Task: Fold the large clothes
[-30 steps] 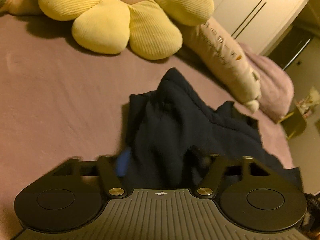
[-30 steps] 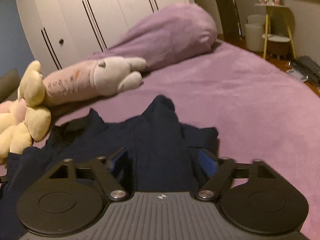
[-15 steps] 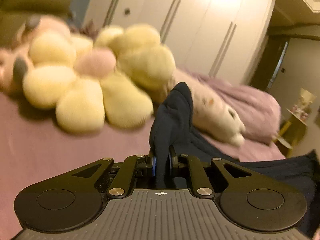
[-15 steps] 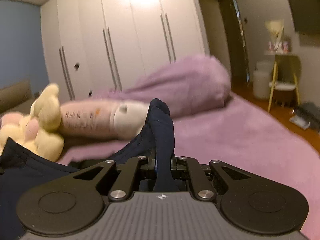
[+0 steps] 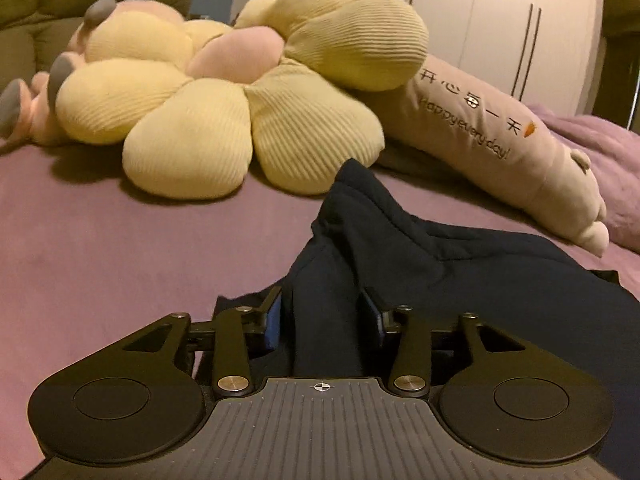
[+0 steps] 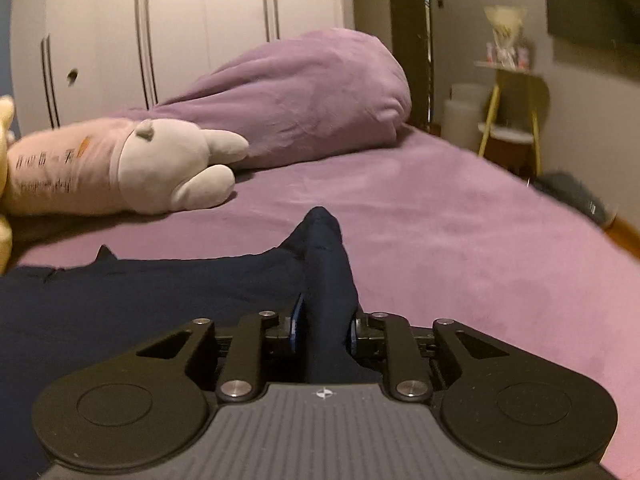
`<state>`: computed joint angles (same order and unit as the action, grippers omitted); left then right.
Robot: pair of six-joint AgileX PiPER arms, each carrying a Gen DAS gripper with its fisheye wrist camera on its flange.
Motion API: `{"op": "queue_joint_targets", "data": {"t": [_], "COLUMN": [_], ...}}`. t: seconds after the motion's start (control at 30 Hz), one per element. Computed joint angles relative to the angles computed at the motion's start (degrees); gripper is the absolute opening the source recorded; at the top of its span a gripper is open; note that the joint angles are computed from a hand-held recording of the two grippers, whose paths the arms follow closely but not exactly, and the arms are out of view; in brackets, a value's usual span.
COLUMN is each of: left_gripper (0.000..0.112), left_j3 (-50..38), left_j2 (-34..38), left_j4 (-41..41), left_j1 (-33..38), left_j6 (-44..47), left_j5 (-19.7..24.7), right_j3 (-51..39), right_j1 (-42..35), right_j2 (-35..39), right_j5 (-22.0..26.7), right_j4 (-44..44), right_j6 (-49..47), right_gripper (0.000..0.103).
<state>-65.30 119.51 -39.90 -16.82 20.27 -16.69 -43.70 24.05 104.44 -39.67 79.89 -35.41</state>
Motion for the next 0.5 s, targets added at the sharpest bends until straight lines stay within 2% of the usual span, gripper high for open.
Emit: {"op": "queue_joint_targets", "data": {"t": [0.1, 0.17, 0.5], "left_gripper": [0.051, 0.052, 0.057], "left_j3": [0.6, 0.5, 0.4], "left_j2": [0.4, 0.6, 1.1], "left_j4": [2.0, 6.8, 23.4], "left_j1": [-0.5, 0.3, 2.7], "left_j6": [-1.7, -7.3, -26.3], "left_j5": [-1.2, -0.5, 0.6], "right_j3": [2.9, 4.1, 6.8], "right_j1": [-1.0, -1.3, -2.9], "right_j2": [1.2, 1.8, 3.0], "right_j5": [0.0, -0.6, -0.8], "right_j4": [-7.0, -10.4, -19.1], "right_j6": [10.7, 15.5, 26.0], "right_gripper": [0.03, 0.031, 0.032]}}
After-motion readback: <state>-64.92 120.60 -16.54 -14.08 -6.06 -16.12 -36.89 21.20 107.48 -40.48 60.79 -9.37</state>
